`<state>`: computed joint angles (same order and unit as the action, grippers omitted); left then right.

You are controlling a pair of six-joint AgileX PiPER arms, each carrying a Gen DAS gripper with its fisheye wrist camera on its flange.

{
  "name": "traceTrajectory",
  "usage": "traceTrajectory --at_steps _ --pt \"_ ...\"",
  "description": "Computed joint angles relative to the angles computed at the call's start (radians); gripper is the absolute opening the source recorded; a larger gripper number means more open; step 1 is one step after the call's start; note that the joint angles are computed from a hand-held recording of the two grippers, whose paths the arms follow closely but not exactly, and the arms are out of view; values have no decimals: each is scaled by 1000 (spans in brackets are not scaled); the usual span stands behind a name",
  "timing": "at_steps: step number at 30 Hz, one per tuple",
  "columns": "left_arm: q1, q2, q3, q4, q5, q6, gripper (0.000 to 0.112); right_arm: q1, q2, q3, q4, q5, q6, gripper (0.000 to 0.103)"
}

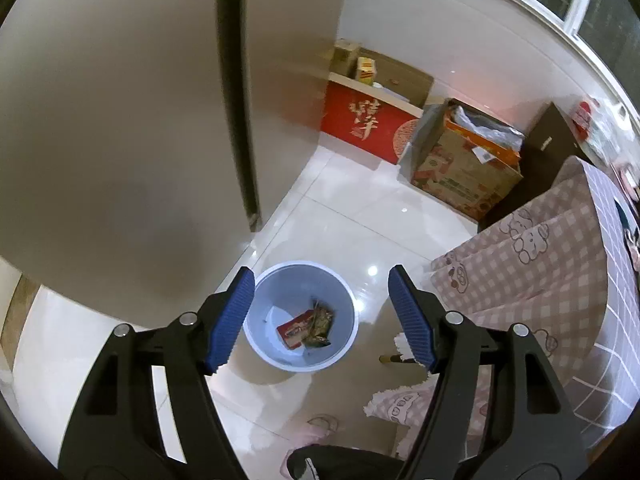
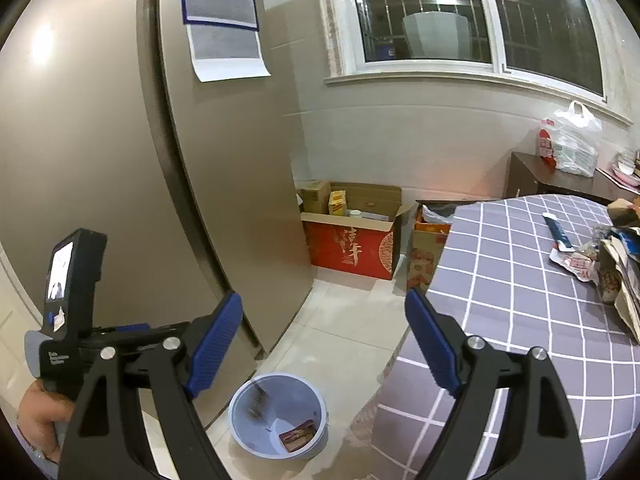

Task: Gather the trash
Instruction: 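Open both grippers to drop the items into the blue bin, then move both tools back toward the remaining trash on the table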

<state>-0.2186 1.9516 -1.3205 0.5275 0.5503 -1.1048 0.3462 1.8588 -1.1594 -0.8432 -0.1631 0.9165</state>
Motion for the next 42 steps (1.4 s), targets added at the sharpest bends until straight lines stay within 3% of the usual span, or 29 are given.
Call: traceTrajectory --at_steps 7,10,18,23,28,32,42 --pt "-57 -101 83 93 8 -117 69 -12 -38 34 -56 3 65 82" --pt "-108 -158 114 156 31 -188 70 -24 -65 51 -158 2 166 82" --pt "-274 -234 71 246 161 -246 73 -102 -205 182 -185 -32 189 84" --pt "-381 -237 23 286 237 -284 74 -195 -307 266 -341 -68 317 84" --pt "-471 -191 -80 290 294 -285 75 -313 -386 324 -513 -119 456 85" --pt "-548 -136 -187 297 350 -263 78 -460 -428 347 -633 -206 551 86" --pt "-651 78 -543 227 486 -89 79 -786 -393 338 -742 -436 613 87"
